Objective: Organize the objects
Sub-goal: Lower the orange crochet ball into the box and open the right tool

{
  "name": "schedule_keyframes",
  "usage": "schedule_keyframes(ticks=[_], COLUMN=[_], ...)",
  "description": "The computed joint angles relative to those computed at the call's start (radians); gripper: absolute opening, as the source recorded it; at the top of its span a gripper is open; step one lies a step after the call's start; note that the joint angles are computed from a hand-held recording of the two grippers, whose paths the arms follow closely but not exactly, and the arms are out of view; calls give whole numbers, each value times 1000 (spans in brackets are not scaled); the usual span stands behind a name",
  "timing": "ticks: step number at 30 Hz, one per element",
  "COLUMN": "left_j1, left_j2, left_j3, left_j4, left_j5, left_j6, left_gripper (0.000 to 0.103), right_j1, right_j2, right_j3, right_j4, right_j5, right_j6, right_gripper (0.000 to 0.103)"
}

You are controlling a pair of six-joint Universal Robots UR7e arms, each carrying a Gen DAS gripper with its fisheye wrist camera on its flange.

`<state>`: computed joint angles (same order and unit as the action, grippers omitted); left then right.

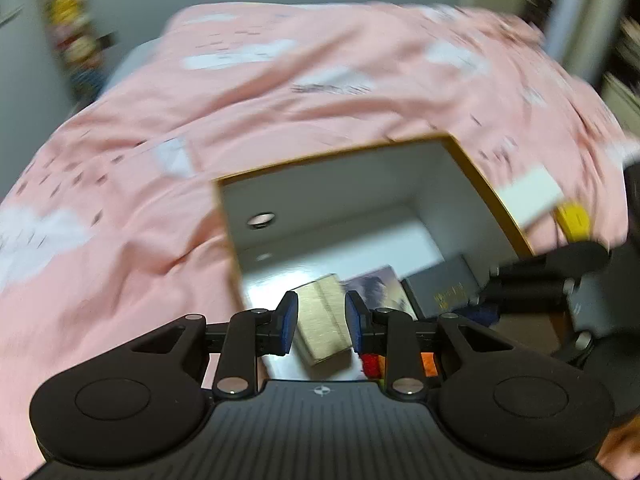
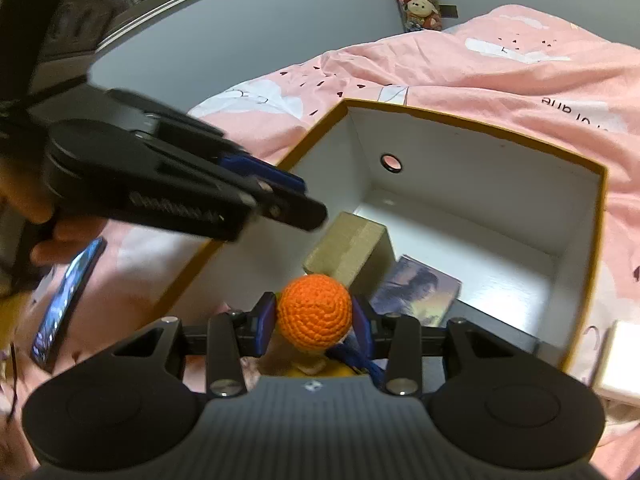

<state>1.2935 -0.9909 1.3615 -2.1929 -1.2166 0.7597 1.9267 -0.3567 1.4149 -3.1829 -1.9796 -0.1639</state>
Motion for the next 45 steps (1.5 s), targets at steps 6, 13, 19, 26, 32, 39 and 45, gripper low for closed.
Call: schedule_keyframes(ticks=[6, 13, 19, 26, 32, 39, 45], left_j1=[18, 29, 38, 43, 44, 44, 44], left_j2=[-36, -62, -74, -78, -75, -67, -59], left_j3=[23, 78, 90, 88, 84, 78, 68], left_j4=[-40, -115, -137, -143, -141, -157, -190], left_j5=[-35, -59, -81, -89, -84, -96, -95], left_j6=[-88, -109, -104, -121, -127, -136, -161], left_gripper=[34, 34, 34, 34, 34, 34, 34], right_j1=[6, 4, 5, -9, -23, -32, -7], right_j2=[43, 60, 38, 46, 59, 51, 49], right_j3=[-72, -101, -71, -86, -111, -116, -114], right_j4=[78, 111, 80, 107, 144, 192, 104], right_j5=[-43, -61, -58, -34, 15, 32, -13], right_j6=[93, 119, 113, 125, 169, 220, 140], right_gripper=[43, 46, 45, 13, 7, 0, 17])
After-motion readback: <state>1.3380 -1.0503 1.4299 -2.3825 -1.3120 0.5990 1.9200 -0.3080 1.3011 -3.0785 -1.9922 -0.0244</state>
